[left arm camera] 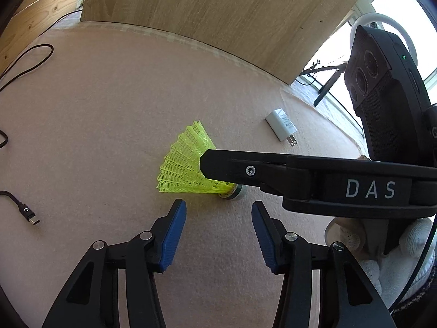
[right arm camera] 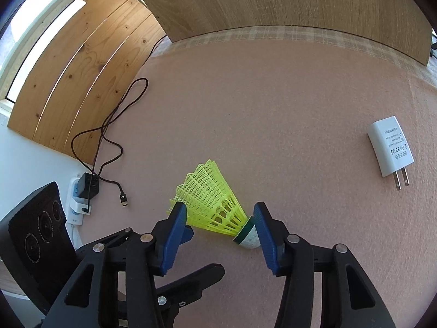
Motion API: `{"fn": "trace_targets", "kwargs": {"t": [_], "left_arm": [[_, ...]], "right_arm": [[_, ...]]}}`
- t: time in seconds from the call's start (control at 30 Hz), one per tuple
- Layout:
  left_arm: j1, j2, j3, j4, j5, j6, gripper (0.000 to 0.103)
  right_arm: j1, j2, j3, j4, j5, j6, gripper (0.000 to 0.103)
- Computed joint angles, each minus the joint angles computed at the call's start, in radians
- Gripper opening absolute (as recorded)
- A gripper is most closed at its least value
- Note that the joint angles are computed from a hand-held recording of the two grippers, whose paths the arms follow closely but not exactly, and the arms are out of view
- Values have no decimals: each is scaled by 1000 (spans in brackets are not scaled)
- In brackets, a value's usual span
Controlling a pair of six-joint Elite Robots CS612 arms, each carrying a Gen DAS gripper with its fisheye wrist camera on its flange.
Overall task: Organize objects
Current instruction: 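Close the right tool on the shuttlecock's cork base and lift it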
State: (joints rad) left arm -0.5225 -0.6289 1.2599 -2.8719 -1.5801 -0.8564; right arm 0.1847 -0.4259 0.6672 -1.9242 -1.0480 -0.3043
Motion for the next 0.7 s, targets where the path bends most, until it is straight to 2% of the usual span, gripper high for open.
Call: {"fn": "trace_targets", "kwargs": {"t": [0.1, 0.17, 0.27, 0.47, 0.57, 0.7], "left_arm": [[7, 11, -15, -13, -10, -11, 49], [12, 19, -20, -23, -12, -22, 42], [20, 26, -15, -60, -24, -48, 40], [27, 36, -13, -90, -80, -67, 35], [19, 32, -14, -73, -67, -53, 31], [6, 31, -22, -61, -53, -40, 31]], "right_arm": [[-1, 26, -41, 36, 3, 31, 45], [-4, 34, -51, 41, 19, 67, 43], [-8, 39, -57, 67, 52, 95, 33], [-8, 15, -20, 72, 57, 87, 32], [-8, -11, 32, 44, 49, 72, 28], [-23, -44, 99, -5, 75, 84, 26]]}}
